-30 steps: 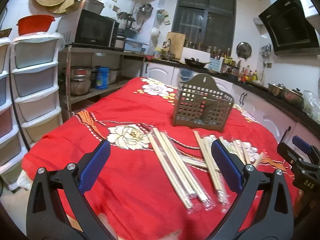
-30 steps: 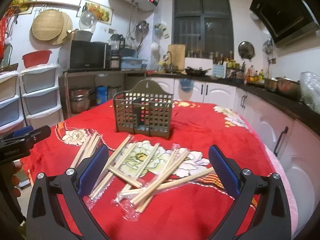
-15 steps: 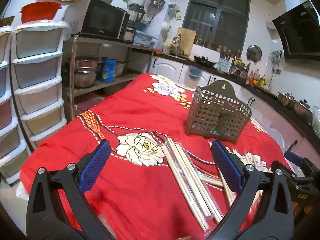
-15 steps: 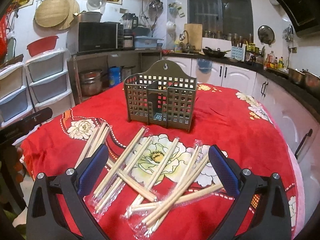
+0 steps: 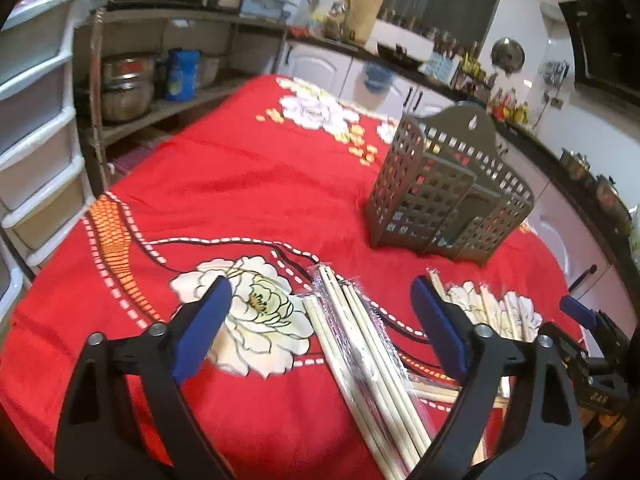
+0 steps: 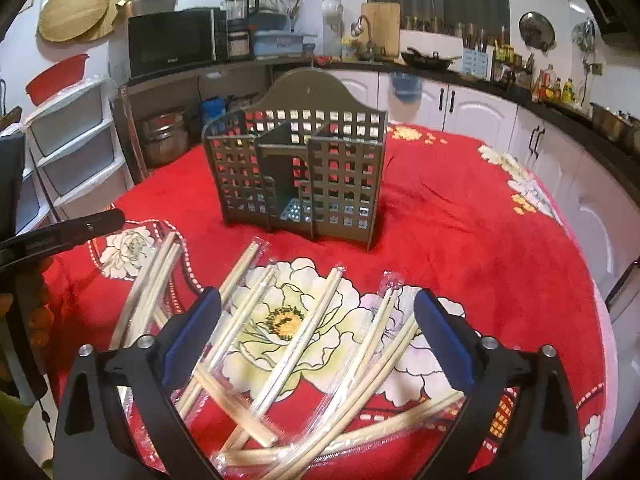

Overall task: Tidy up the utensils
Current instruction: 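Lower the left tool onto a wooden chopstick and close it while the right tool grasps another, then lift the held chopsticks with both tools and carry them over the grey caddy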

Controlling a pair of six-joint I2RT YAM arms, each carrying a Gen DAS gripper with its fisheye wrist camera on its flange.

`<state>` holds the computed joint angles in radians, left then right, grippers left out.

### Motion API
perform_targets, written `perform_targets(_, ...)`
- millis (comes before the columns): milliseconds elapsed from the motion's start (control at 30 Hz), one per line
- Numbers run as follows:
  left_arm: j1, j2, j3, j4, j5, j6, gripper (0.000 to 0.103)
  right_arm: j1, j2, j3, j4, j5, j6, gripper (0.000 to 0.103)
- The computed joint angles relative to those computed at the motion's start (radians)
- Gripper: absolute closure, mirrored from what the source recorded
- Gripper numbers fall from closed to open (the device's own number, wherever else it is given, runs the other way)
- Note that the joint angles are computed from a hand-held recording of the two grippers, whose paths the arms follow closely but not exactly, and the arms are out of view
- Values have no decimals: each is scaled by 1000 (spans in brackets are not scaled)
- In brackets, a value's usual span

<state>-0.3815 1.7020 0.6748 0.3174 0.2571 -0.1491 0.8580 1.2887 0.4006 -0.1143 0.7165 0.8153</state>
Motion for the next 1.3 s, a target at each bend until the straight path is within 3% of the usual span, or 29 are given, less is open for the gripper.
perform_targets(67,1,37,44,-33,15,7,26,-52,12,-1,27,-52,-35,18)
perform_targets(167,5,96,119,-99,47,15,39,-131,38,-3,83,-145,-87,24)
perform_targets(333,5,157,202,-177,78,30,49,-230,124,29,128,-267,-148,42)
perform_targets(567,6,230,291,-259,110,54,65,-341,221,55,197,-412,-193,54)
perform_targets(767,5,289,353,-297,128,67,70,-392,258,67,229,-472,-213,58)
perform_targets(1000,16,329,405,-322,146,68,89,-436,286,84,244,-518,-236,64)
perform_targets(1133,9,331,413,-324,139,84,94,-450,301,93,251,-522,-243,72)
perform_targets(1233,3,309,399,-304,138,92,98,-462,302,91,259,-531,-243,85)
perform_targets(1300,-2,278,377,-279,133,92,100,-482,299,85,275,-556,-249,87)
